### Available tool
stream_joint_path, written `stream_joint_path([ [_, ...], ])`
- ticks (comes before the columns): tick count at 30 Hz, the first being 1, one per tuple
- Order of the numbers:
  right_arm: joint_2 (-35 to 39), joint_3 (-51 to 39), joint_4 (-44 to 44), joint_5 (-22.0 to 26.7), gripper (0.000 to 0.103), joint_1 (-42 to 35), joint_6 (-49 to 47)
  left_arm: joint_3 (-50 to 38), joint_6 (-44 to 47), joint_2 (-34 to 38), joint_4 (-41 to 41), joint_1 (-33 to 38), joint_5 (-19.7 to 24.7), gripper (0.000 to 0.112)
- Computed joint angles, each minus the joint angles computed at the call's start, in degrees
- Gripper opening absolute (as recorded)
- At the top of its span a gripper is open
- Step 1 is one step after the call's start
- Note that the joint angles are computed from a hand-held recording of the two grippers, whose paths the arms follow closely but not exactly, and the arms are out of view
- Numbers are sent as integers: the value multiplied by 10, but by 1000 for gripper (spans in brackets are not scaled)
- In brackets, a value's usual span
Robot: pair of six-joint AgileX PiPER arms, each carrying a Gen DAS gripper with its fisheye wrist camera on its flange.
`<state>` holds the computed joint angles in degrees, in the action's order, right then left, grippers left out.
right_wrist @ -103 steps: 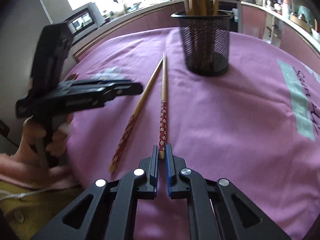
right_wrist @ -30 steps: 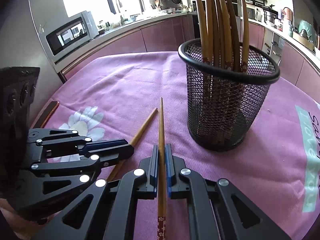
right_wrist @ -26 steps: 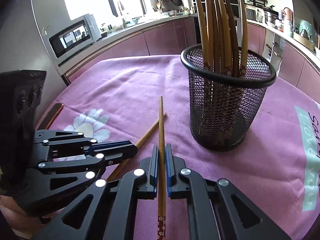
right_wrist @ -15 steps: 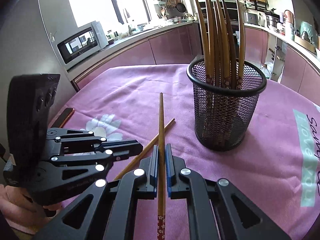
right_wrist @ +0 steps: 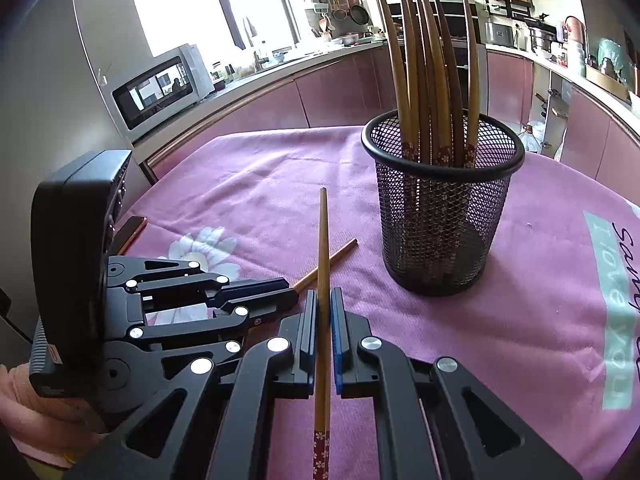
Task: Organize utensils
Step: 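Raise both held chopsticks upright and carry them over the black mesh cup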
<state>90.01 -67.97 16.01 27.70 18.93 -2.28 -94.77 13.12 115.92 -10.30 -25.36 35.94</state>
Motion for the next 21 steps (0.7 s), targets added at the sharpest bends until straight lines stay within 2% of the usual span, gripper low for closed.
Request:
stream_joint_path([
  [13,-49,24,37,-25,5,-8,-40,10,118,-46,-163,52,34,7],
  [21,-86,30,31,-38,5,-14,-36,17,166,-79,-233,67,44,7],
])
